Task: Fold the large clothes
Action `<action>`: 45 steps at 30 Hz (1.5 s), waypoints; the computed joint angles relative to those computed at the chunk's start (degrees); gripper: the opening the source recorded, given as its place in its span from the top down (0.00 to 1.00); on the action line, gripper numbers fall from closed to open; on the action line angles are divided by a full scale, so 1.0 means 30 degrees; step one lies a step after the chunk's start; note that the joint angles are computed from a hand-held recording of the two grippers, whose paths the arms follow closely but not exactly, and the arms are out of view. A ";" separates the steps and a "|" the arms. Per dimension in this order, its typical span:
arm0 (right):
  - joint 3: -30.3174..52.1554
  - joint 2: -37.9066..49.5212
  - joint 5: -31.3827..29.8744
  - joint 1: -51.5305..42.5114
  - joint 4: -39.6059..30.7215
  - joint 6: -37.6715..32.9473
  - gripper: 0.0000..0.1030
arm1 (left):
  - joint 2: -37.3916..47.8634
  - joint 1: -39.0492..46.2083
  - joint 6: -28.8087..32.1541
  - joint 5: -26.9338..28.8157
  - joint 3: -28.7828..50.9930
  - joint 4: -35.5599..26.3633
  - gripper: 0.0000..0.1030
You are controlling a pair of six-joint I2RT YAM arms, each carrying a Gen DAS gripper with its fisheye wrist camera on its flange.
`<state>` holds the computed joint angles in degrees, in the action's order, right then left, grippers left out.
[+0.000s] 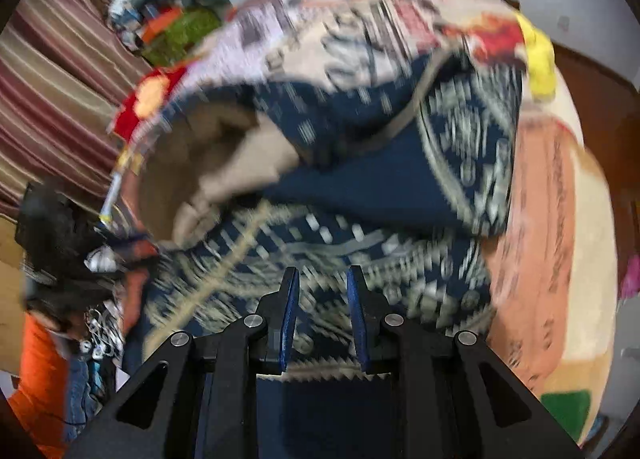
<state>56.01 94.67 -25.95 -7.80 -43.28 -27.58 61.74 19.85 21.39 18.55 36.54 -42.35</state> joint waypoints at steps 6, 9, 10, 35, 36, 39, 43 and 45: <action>-0.0539 0.2286 -0.0193 -0.0663 0.1207 -0.0197 0.80 | 0.3253 -0.2173 -0.3116 -0.1591 0.3000 0.2565 0.32; -0.0053 0.2621 -0.0386 -0.0791 0.0620 -0.0125 0.80 | 0.5897 -0.3312 -0.4016 -0.2142 0.4346 0.3402 0.32; -0.0043 0.2636 -0.0488 -0.0858 0.0557 -0.0157 0.80 | 0.7110 -0.3928 -0.4420 -0.2742 0.4956 0.3810 0.32; 0.0682 -0.2445 -0.2861 -0.5387 -0.2820 -0.1353 0.80 | -0.2526 -1.2056 -0.3451 0.0833 0.0776 0.1952 0.90; 0.0893 -0.2626 -0.2945 -0.5622 -0.3120 -0.1446 0.80 | -0.2769 -1.2615 -0.3393 0.0596 0.0138 0.1712 0.90; 0.1075 -0.3476 -0.3054 -0.5924 -0.3781 -0.1691 0.80 | -0.2495 -1.3411 -0.3179 0.0301 -0.1126 0.1044 0.90; 0.0709 -0.4649 -0.3446 -0.5292 -0.4110 -0.1682 0.80 | -0.4199 -1.3224 -0.3390 0.0159 -0.2825 0.0445 0.78; 0.0484 -0.5243 -0.3636 -0.4460 -0.4035 -0.1268 0.80 | -0.5197 -1.2392 -0.3383 0.0460 -0.2794 -0.0628 0.65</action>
<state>57.46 78.94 -36.86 -21.18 -55.38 -31.39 46.15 -17.33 11.24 19.93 28.16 -44.23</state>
